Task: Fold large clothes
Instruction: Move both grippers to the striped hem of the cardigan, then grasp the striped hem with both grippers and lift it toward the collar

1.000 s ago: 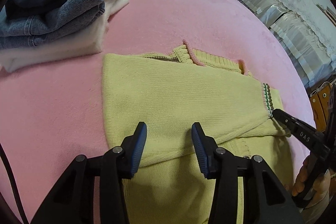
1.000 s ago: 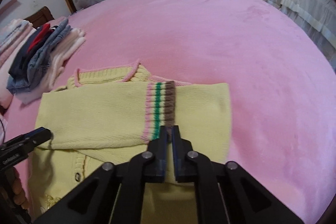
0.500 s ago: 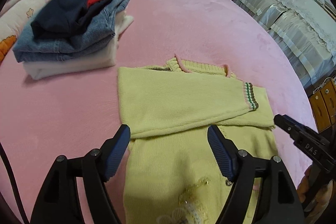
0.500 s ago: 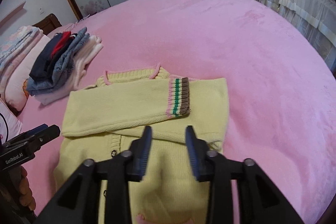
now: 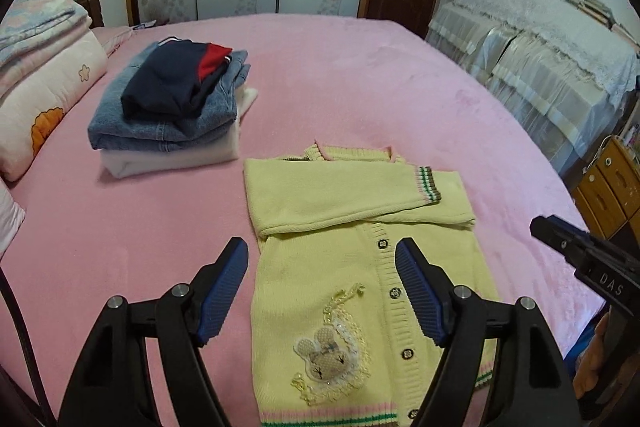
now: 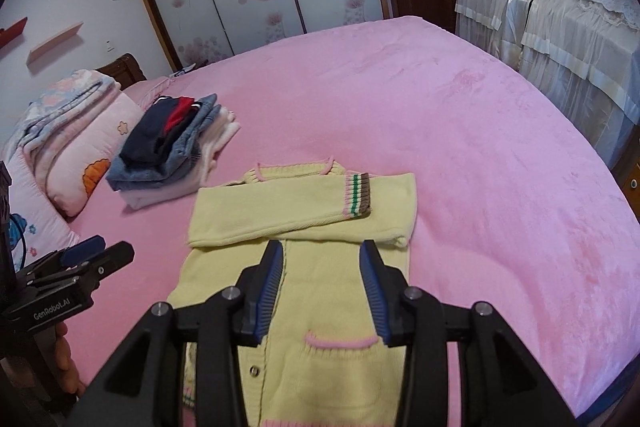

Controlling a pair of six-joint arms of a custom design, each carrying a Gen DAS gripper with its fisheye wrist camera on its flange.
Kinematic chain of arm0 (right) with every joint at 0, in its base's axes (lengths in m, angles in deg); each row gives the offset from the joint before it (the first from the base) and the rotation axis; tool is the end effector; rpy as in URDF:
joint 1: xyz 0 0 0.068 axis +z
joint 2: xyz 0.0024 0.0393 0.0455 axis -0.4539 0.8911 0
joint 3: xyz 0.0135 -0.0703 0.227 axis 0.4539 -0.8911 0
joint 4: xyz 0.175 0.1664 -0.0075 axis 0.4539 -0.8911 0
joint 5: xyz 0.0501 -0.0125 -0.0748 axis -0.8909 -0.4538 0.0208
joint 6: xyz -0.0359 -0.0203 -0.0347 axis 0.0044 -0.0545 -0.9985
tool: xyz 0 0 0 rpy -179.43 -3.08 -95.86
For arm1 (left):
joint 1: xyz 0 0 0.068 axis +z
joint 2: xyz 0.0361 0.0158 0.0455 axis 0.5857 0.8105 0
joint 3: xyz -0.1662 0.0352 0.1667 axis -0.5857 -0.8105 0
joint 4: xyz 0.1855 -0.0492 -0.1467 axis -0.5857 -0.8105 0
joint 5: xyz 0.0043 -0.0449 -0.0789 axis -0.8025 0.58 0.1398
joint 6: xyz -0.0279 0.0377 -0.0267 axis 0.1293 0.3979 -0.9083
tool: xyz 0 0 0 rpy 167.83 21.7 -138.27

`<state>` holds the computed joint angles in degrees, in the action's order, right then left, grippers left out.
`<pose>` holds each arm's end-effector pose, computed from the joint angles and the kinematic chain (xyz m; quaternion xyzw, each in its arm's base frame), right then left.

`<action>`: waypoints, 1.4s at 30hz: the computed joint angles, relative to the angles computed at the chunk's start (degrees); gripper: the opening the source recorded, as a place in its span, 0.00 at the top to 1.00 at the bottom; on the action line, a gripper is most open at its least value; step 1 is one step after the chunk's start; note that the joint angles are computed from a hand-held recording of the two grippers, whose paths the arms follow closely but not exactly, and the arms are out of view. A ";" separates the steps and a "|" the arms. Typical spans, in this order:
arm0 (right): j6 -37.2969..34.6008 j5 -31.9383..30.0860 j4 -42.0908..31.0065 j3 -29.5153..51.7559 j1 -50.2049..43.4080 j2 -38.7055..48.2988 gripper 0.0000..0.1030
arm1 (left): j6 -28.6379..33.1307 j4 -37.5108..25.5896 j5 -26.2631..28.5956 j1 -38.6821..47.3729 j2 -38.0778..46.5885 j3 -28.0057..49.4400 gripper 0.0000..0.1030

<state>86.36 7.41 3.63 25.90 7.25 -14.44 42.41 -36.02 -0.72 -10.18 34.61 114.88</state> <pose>0.1684 0.1071 0.3925 -0.0078 0.9279 0.1199 0.3529 0.1665 -0.1515 0.4048 -0.0095 0.9316 -0.0592 0.3585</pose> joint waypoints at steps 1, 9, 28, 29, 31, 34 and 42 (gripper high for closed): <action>0.49 0.69 -0.48 -0.25 0.95 -0.60 0.61 | -1.63 -0.70 -1.24 -1.65 -1.03 -0.53 0.27; 5.88 5.20 -6.21 -6.85 9.68 -8.19 0.60 | -11.12 -5.90 -1.89 -9.10 -6.21 -7.67 0.27; 7.68 -5.12 -3.91 -39.91 4.22 -29.30 0.60 | -17.26 10.43 16.00 -3.12 -36.39 -54.35 0.28; 6.78 -6.47 -3.31 -41.26 2.40 -30.39 0.60 | -16.74 11.45 16.82 -2.17 -37.17 -55.56 0.28; 5.18 -8.62 -2.46 -42.84 -0.53 -32.03 0.60 | -15.78 13.41 17.96 -0.66 -38.15 -57.84 0.28; 4.11 -9.84 -2.14 -44.02 -2.64 -33.11 0.60 | -15.41 14.81 17.83 -0.55 -38.24 -59.28 0.28; -0.12 -13.69 -1.94 -45.95 -8.41 -35.15 0.60 | -12.52 17.89 18.37 0.40 -37.20 -61.13 0.28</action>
<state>86.25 -6.28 1.69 -20.04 -1.16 -49.60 29.89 -18.13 17.65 -9.78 -2.58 53.76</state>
